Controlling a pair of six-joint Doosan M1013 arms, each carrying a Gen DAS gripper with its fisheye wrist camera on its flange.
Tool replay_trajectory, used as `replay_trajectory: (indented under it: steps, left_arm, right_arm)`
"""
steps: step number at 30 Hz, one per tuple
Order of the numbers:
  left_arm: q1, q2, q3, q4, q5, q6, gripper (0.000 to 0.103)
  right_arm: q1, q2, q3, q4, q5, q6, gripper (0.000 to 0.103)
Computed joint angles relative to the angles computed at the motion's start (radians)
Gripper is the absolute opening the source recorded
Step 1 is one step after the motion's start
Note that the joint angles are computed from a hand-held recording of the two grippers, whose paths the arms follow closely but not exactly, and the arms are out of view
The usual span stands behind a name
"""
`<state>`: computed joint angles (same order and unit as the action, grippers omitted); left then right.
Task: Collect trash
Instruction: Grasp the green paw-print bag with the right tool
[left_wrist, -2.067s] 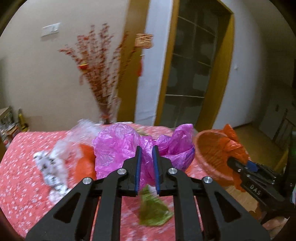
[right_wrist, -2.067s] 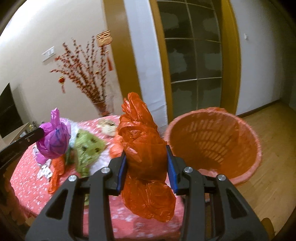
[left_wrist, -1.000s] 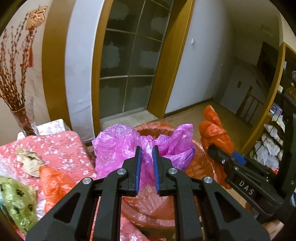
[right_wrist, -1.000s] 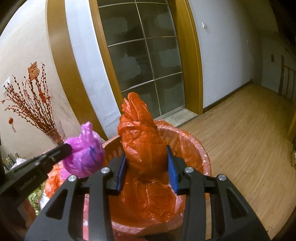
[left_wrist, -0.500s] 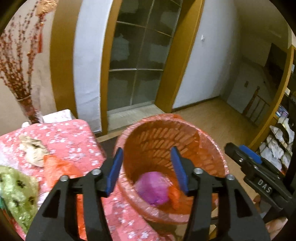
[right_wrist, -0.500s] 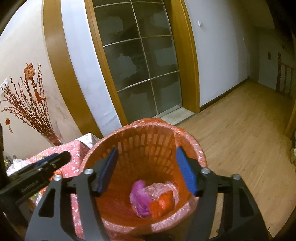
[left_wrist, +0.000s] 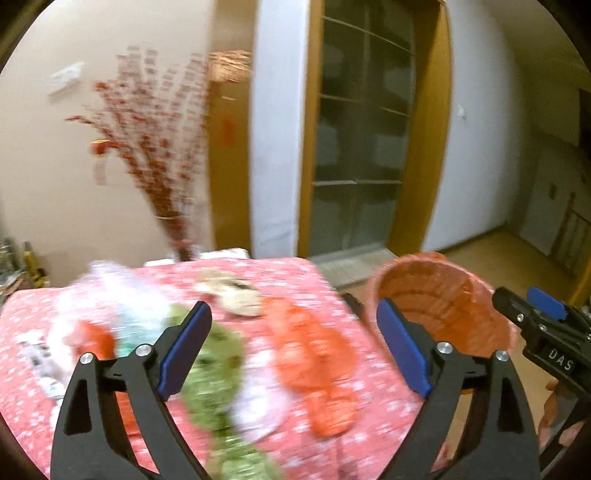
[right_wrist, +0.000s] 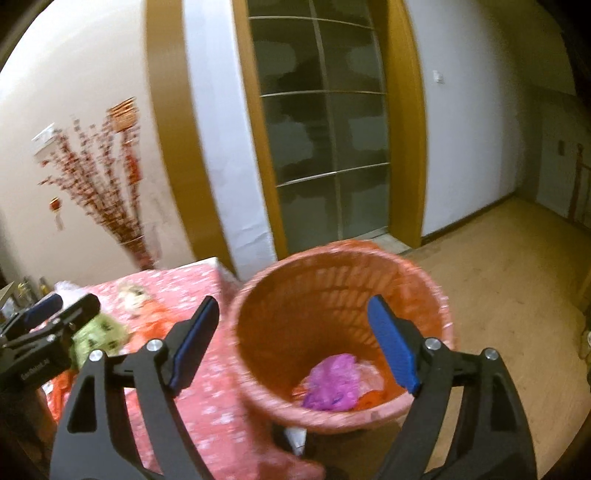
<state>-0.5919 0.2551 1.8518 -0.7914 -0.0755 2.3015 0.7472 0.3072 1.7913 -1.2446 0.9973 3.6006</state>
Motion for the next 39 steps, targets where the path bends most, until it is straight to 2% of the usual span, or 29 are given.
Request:
replay_trajectory:
  steps: [5, 7, 10, 14, 16, 18, 23, 25, 28, 39]
  left_arm:
    - [0.049, -0.03, 0.055, -0.087, -0.078, 0.056, 0.091]
    - [0.068, -0.036, 0.074, -0.177, -0.136, 0.132, 0.091]
    - [0.096, -0.039, 0.084, -0.336, -0.155, 0.278, 0.091]
    - [0.135, -0.032, 0.086, -0.55, -0.189, 0.444, 0.091]
    - [0.15, -0.027, 0.085, -0.607, -0.198, 0.485, 0.091]
    - [0.165, -0.03, 0.1, -0.602, -0.202, 0.468, 0.091]
    - [0.183, -0.03, 0.109, -0.611, -0.203, 0.463, 0.091]
    - [0.195, -0.034, 0.127, -0.561, -0.204, 0.419, 0.091]
    - [0.204, -0.034, 0.136, -0.549, -0.204, 0.41, 0.091]
    - [0.229, -0.019, 0.123, -0.667, -0.169, 0.507, 0.091]
  right_arm:
    - [0.017, 0.043, -0.048, 0.006, -0.069, -0.05, 0.081]
    - [0.025, 0.058, -0.067, 0.008, -0.093, -0.069, 0.081]
    - [0.029, 0.087, -0.104, 0.019, -0.136, -0.1, 0.08]
    - [0.028, 0.122, -0.15, 0.055, -0.204, -0.168, 0.068]
    - [0.029, 0.148, -0.183, 0.08, -0.233, -0.223, 0.064]
    - [0.028, 0.171, -0.215, 0.119, -0.266, -0.288, 0.058]
    - [0.022, 0.223, -0.278, 0.225, -0.325, -0.417, 0.052]
    - [0.019, 0.244, -0.302, 0.268, -0.33, -0.466, 0.05]
    - [0.014, 0.262, -0.319, 0.319, -0.332, -0.511, 0.047]
    - [0.003, 0.299, -0.36, 0.411, -0.345, -0.629, 0.031]
